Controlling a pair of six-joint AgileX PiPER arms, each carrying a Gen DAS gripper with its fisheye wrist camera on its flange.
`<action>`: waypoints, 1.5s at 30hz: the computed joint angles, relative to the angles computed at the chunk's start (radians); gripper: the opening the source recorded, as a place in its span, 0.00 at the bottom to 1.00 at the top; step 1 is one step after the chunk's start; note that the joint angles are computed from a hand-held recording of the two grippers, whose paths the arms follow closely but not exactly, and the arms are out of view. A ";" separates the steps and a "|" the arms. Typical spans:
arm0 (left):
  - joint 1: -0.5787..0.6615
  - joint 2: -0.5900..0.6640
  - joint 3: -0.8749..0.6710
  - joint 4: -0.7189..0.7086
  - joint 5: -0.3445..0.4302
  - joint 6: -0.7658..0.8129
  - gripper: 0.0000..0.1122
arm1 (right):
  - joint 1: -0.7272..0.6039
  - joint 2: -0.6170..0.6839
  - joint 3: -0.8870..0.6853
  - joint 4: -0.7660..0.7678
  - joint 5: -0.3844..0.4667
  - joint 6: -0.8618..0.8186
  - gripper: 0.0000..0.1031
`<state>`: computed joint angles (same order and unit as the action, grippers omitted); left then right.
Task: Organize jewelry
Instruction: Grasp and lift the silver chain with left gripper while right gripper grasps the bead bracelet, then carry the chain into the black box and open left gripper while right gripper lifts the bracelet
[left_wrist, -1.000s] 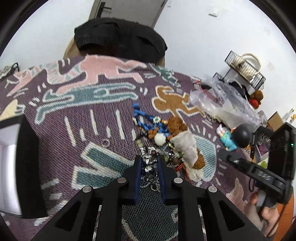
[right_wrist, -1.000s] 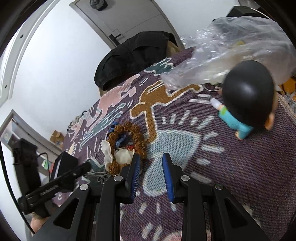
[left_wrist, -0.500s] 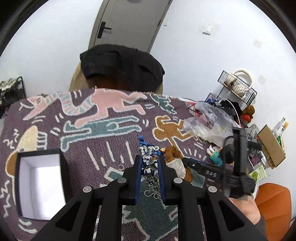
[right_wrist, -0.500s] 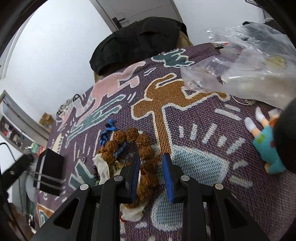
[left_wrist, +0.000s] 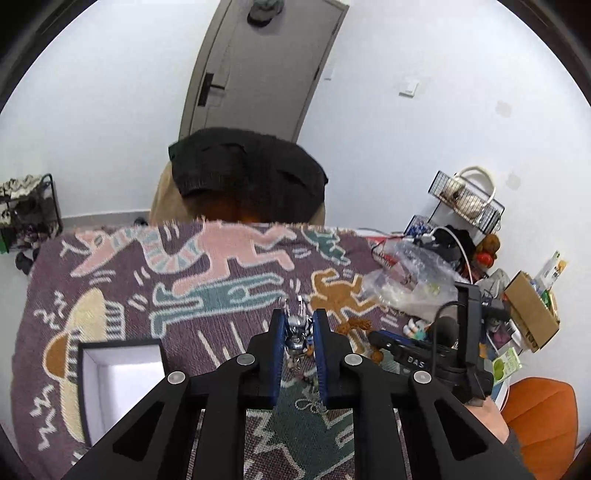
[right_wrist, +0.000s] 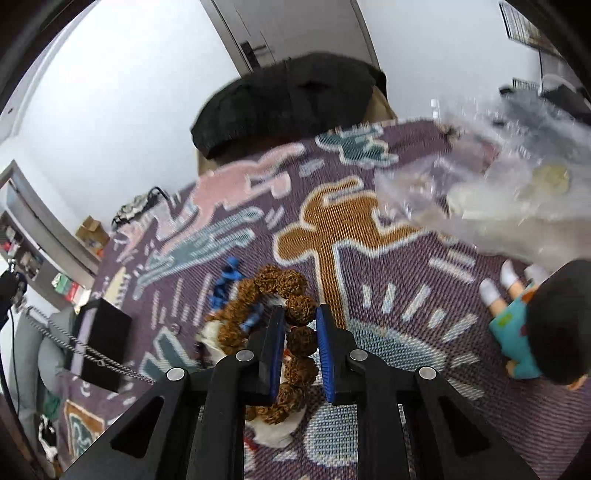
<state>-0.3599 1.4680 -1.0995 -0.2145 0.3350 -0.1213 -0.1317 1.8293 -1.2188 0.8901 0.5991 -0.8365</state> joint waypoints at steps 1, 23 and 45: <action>0.000 -0.007 -0.006 0.010 0.008 -0.007 0.13 | -0.002 -0.018 0.004 0.006 0.003 -0.006 0.18; -0.019 -0.191 -0.169 0.298 0.175 -0.202 0.13 | 0.083 -0.327 -0.043 -0.204 0.026 0.208 0.01; 0.003 -0.207 -0.392 0.436 0.339 -0.228 0.13 | 0.070 0.119 -0.155 -0.350 0.071 0.380 0.32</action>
